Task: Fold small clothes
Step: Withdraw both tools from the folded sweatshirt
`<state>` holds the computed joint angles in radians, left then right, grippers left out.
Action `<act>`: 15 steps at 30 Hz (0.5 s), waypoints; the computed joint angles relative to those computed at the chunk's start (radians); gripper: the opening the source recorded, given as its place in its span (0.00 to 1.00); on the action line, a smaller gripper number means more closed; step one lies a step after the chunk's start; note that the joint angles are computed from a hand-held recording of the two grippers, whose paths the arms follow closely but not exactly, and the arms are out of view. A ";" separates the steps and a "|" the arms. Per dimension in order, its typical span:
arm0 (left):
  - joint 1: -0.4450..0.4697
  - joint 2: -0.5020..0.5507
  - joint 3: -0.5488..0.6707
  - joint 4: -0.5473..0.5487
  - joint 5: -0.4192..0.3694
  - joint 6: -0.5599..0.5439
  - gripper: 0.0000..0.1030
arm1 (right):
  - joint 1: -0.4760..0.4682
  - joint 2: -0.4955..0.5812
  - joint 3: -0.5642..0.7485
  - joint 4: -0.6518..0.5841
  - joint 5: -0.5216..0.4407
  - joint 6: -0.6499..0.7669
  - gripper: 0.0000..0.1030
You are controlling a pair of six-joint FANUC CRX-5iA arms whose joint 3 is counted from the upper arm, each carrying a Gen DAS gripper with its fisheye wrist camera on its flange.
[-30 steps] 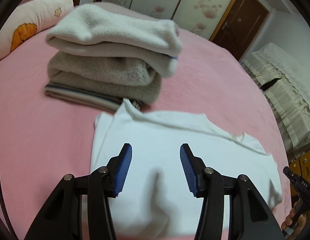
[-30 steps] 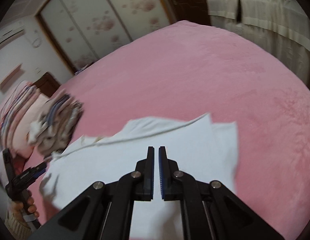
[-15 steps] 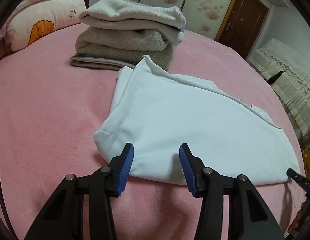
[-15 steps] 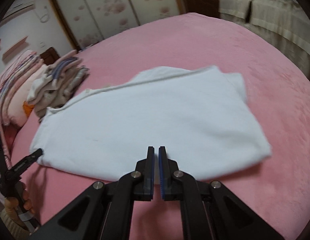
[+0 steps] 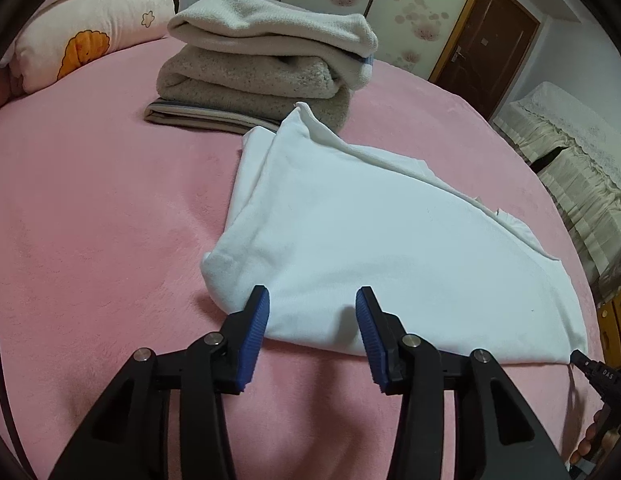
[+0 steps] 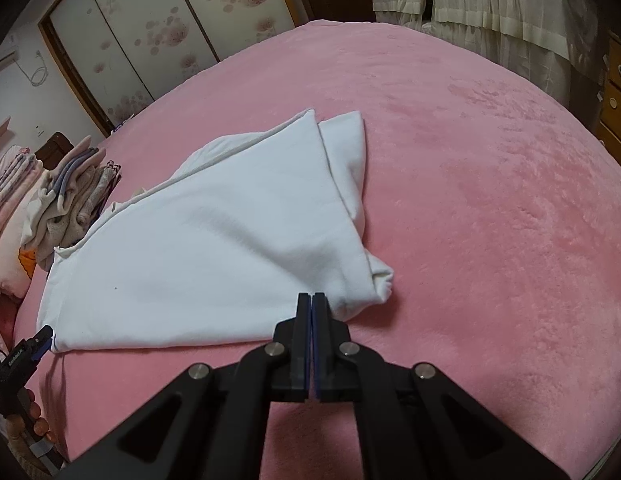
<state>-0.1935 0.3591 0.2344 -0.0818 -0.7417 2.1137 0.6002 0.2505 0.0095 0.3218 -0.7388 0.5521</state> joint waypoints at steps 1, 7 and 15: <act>0.000 -0.001 0.001 0.008 -0.003 -0.003 0.57 | 0.001 0.000 0.006 -0.007 -0.006 0.003 0.00; -0.054 -0.019 0.054 -0.127 -0.080 0.079 0.81 | 0.014 -0.014 0.027 -0.024 -0.045 -0.016 0.02; -0.088 -0.030 0.097 -0.166 -0.184 0.075 0.82 | 0.060 -0.036 0.041 -0.025 -0.064 -0.024 0.02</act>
